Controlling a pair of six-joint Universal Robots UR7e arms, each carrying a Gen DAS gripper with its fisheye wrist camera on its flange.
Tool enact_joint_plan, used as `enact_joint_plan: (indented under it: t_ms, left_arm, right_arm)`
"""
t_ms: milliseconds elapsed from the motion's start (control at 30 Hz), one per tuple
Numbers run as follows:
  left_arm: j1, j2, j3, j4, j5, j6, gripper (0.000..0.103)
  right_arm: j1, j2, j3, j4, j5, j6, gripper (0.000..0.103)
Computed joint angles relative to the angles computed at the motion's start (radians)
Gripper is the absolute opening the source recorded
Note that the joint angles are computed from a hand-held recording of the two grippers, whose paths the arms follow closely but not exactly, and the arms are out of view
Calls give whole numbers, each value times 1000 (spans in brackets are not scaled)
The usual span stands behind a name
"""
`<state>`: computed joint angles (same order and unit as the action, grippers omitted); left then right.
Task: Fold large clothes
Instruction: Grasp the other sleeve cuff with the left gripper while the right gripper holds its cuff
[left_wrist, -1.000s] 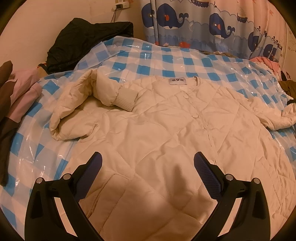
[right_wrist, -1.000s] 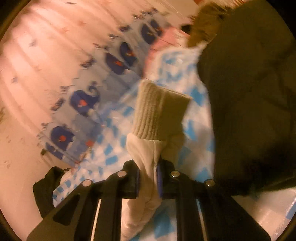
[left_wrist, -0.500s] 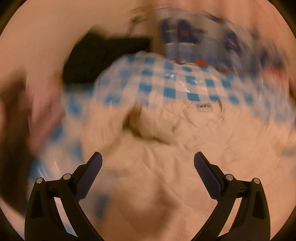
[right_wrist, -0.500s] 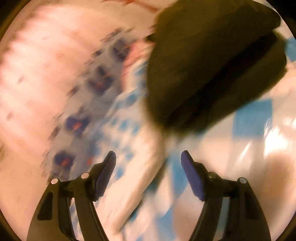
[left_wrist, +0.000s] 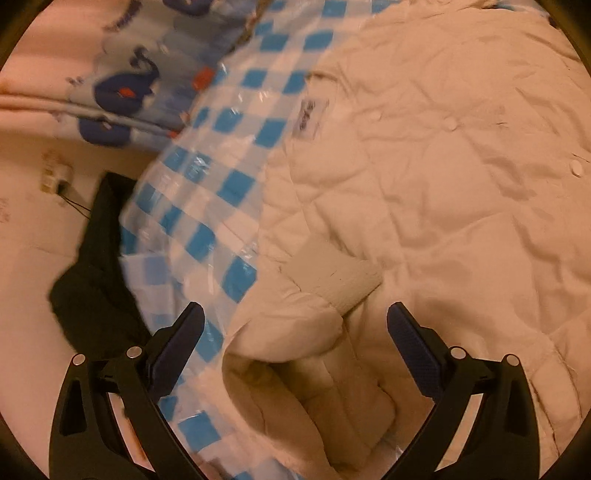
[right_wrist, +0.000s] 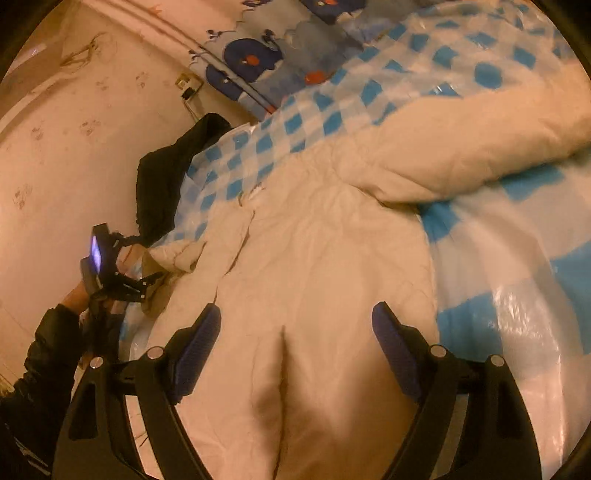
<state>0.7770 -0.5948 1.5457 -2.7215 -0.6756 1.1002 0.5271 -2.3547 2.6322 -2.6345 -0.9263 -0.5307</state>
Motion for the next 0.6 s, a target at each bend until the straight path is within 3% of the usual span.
enact_joint_plan:
  t_ms: [100, 167, 300, 333, 367, 400, 467, 600]
  left_arm:
    - [18, 37, -56, 104, 42, 9, 96]
    - [21, 55, -59, 107, 86, 39, 96]
    - [39, 98, -95, 83, 136, 35, 94]
    - [47, 121, -115, 70, 156, 32, 86]
    - [53, 137, -125, 52, 182, 30, 61]
    - [58, 156, -136, 11, 205, 32, 47]
    - [57, 167, -146, -94, 195, 34, 26]
    - [44, 95, -151, -177, 110, -190, 21]
  right_arm:
    - [-114, -44, -16, 138, 108, -20, 81]
    - [-193, -106, -21, 265, 167, -87, 81]
    - [-162, -89, -31, 228, 132, -67, 81]
    - [-139, -68, -31, 189, 115, -44, 81]
    - [-144, -71, -29, 192, 115, -49, 81]
    - [-152, -76, -29, 202, 119, -59, 81]
    - [-142, -63, -22, 171, 109, -54, 81]
    - [-122, -56, -4, 113, 76, -56, 81]
